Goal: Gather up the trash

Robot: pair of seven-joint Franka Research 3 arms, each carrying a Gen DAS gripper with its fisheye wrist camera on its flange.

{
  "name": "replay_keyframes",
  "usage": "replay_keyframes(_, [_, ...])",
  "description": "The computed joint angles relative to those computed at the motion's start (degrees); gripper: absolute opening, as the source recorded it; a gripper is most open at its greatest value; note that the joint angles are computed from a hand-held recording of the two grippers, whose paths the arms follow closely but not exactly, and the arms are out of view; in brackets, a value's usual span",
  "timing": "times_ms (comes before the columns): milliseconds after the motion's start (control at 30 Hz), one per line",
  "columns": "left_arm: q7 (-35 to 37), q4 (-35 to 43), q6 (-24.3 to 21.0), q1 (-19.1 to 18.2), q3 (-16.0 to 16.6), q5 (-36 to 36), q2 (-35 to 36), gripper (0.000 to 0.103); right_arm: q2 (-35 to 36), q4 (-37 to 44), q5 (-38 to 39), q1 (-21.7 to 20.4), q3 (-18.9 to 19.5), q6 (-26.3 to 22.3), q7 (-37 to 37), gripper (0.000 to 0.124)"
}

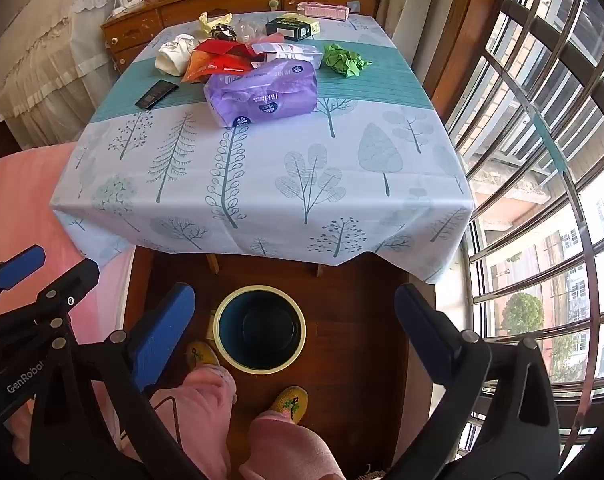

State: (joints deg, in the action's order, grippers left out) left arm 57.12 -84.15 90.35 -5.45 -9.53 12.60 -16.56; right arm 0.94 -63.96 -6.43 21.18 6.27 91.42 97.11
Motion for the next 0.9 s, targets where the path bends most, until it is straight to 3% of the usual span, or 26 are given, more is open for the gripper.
replay_keyframes(467, [1.29,3.83,-1.4,0.44,0.24,0.55,1.66,0.073,-0.62,-0.83,0.58,-0.16,0.04,1.11,-0.42,0.099])
replay_keyframes(900, [-0.13,2.0,0.16,-0.49,-0.85,1.4,0.39,0.072,-0.12,0.23,1.36,-0.54,-0.26,0.34,-0.47,0.099])
